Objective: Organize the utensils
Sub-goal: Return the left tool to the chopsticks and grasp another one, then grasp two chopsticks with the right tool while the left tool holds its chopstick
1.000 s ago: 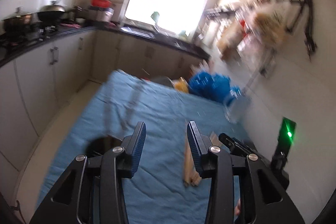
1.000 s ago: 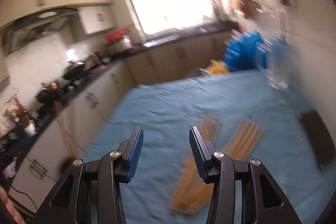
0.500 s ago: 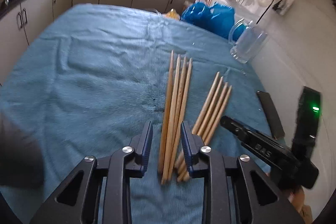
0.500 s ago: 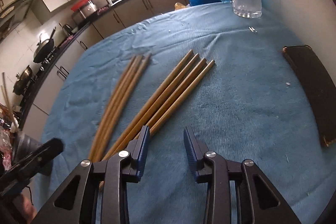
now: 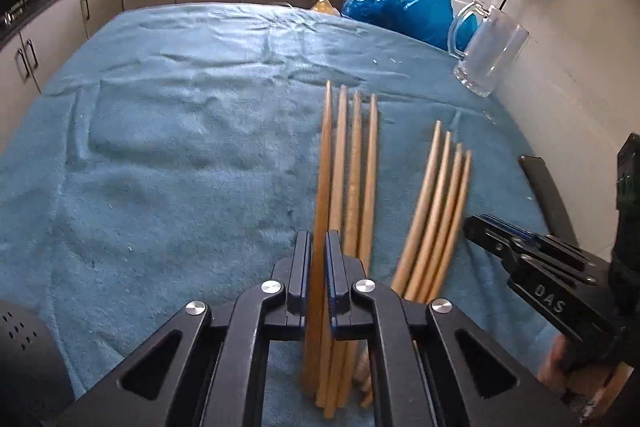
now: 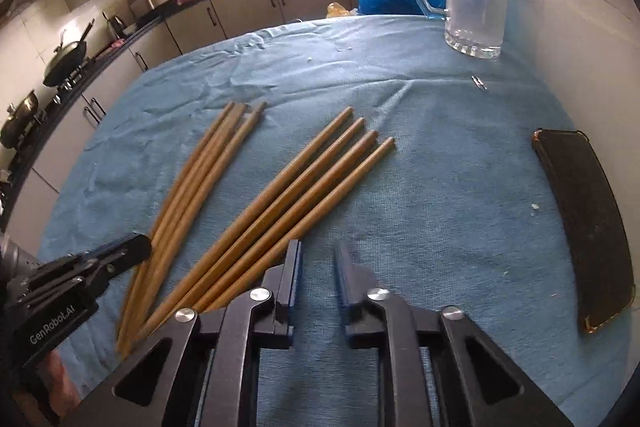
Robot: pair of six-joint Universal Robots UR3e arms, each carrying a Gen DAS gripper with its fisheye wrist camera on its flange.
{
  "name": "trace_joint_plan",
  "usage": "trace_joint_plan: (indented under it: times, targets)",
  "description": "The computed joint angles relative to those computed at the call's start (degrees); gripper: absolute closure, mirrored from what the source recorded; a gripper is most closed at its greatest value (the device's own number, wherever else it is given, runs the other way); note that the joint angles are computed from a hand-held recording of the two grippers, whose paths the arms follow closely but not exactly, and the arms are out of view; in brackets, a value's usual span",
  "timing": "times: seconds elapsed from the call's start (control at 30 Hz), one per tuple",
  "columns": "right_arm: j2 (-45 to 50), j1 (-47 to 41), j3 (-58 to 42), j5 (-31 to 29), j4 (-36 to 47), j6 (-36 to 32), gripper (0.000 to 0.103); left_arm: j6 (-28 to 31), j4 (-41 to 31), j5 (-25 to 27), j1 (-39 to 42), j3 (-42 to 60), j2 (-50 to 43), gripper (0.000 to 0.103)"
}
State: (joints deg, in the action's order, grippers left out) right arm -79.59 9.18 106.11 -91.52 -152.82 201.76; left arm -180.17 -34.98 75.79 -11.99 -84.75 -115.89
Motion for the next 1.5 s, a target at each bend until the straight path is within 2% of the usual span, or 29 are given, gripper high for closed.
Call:
trace_joint_plan:
  times: [0.1,0.23,0.3,0.4,0.5,0.57,0.7,0.8,1.0,1.1,1.2,1.4,1.5]
  targets:
    - [1.7,0.7,-3.5,-1.1,3.2,0.6,0.088,-1.2,-1.9,2.1,-0.8,3.2,-1.6,0.096]
    - [2.2,-1.5,-4.9,3.3,4.7,2.8,0.088,0.1,-3.3,3.5,-1.6,5.9,-3.2,0.096]
    - [2.8,-1.5,-6.3,3.2,6.0,3.4,0.088,0.3,-3.2,4.5,-2.1,6.5,-3.7,0.096]
    - [2.9,-2.8,-6.6,6.0,6.1,5.7,0.088,0.8,-2.3,2.8,-1.2,5.3,-3.1,0.096]
    - [0.6,-6.6,-1.9,13.0,2.6,9.1,0.086,1.6,-1.5,-0.4,0.5,3.2,-2.1,0.096]
    - [-0.4,-7.7,0.3,14.8,0.7,10.6,0.086,1.7,-1.2,-1.1,0.9,2.6,-1.9,0.096]
    - [1.4,-5.4,-3.3,11.5,3.3,9.8,0.086,1.9,0.2,-0.5,0.5,1.7,-1.7,0.096]
    - [3.3,-4.9,-6.0,12.4,4.5,10.3,0.086,2.3,1.1,-1.1,0.8,1.0,-1.5,0.096]
    - [7.3,0.1,-17.2,3.6,15.8,10.7,0.086,2.7,1.4,-1.6,1.0,0.3,-1.2,0.096]
    - [7.9,2.0,-19.3,-0.5,18.9,9.5,0.086,2.5,0.0,-2.4,1.4,0.0,-0.5,0.097]
    - [7.3,1.6,-18.6,-0.1,19.1,8.6,0.086,2.3,0.5,-1.7,1.1,-0.5,-0.2,0.097]
    - [12.6,2.6,-28.1,-2.7,25.7,7.2,0.087,1.1,-4.3,0.0,0.2,3.2,-1.0,0.097]
    - [11.4,0.8,-26.8,0.3,25.7,6.5,0.091,1.2,-5.6,1.0,0.1,1.6,0.9,0.097]
